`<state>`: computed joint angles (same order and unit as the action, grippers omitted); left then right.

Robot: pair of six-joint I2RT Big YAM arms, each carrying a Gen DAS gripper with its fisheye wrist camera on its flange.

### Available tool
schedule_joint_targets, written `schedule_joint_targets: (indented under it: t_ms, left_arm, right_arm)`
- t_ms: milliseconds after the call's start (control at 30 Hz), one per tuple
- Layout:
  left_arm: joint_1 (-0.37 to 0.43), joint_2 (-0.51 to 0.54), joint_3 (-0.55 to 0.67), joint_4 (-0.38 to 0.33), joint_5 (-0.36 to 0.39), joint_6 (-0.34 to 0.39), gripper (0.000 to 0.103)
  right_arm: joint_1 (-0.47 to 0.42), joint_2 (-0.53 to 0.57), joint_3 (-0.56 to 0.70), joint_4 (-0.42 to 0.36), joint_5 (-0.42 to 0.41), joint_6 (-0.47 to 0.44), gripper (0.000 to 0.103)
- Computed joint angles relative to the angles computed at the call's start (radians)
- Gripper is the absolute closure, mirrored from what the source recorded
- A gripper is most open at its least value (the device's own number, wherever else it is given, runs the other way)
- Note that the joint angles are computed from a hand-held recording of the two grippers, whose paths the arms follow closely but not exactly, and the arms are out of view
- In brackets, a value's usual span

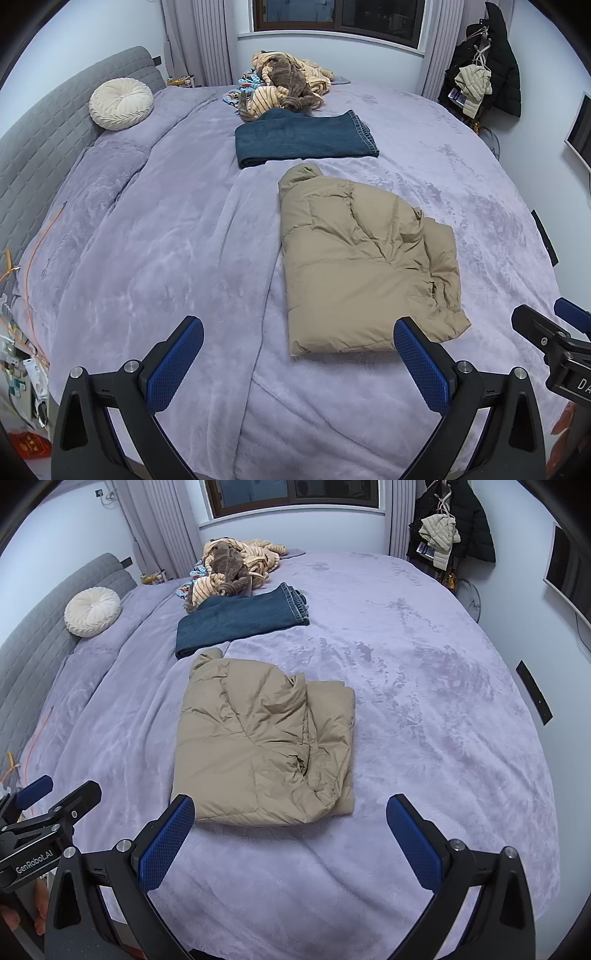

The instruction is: Fold large clothes

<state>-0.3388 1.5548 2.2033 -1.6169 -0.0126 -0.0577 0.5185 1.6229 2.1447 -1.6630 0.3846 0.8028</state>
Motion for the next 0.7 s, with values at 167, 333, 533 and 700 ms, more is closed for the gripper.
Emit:
schedule_joint_targets:
  t_ms: [167,333,533,700]
  left_arm:
    - [0.002,0.000,0.000,-0.001,0.001,0.000,0.000]
    - [0.001,0.001,0.002,-0.001,0.001,0.002,0.000]
    - [0.004,0.003,0.003,0.000,0.003,0.005,0.000]
    - [0.005,0.004,0.006,-0.002,0.003,0.004,0.000]
  right_arm:
    - [0.000,0.000,-0.001,0.001,0.001,-0.001,0.000]
    - [-0.001,0.000,-0.002,0.002,0.000,-0.001,0.000]
    - [-0.002,-0.002,-0.004,0.004,0.001,-0.002,0.000]
    - [0.002,0.002,0.004,-0.001,0.003,0.001,0.000]
